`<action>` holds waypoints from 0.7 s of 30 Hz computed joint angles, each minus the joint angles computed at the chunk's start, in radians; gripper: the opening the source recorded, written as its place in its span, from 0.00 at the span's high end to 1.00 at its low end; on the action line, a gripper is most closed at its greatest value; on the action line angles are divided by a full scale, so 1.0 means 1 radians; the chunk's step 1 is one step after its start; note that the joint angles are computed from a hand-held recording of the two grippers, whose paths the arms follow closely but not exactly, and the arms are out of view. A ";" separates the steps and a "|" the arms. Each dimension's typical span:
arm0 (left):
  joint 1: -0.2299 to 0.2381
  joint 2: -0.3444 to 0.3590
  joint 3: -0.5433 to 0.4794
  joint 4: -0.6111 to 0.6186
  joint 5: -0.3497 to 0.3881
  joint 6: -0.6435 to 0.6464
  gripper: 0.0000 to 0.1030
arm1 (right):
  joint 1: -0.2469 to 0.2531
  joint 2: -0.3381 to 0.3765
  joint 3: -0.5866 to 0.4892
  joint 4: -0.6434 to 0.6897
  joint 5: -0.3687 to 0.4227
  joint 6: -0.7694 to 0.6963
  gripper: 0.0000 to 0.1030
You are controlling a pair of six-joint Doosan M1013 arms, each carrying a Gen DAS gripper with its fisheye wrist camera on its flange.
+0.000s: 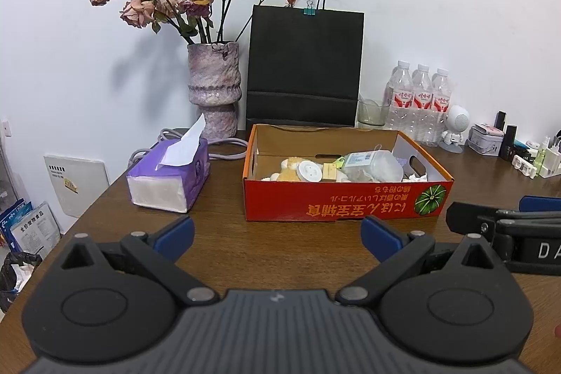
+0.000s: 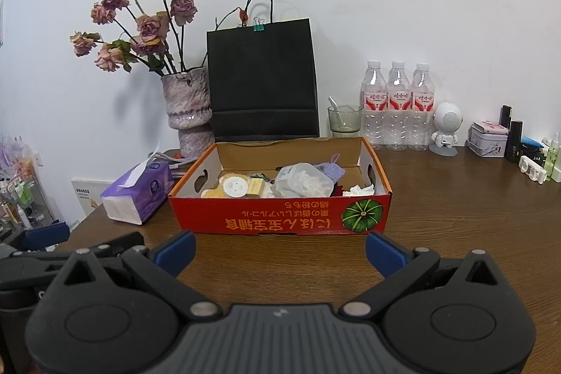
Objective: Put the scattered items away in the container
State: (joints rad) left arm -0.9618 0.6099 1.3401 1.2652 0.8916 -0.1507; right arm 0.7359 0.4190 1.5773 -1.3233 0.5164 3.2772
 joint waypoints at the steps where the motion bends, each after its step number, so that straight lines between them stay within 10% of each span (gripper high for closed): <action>1: 0.000 0.000 0.000 -0.001 -0.001 0.000 0.00 | 0.001 0.000 0.000 0.000 0.002 0.001 0.00; 21: 0.001 0.009 0.010 -0.036 -0.011 0.006 0.00 | 0.008 0.020 0.000 0.031 0.013 -0.011 0.00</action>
State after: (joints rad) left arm -0.9604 0.6190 1.3503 1.2293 0.8806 -0.1443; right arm 0.7443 0.4394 1.5776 -1.2924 0.5291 3.2660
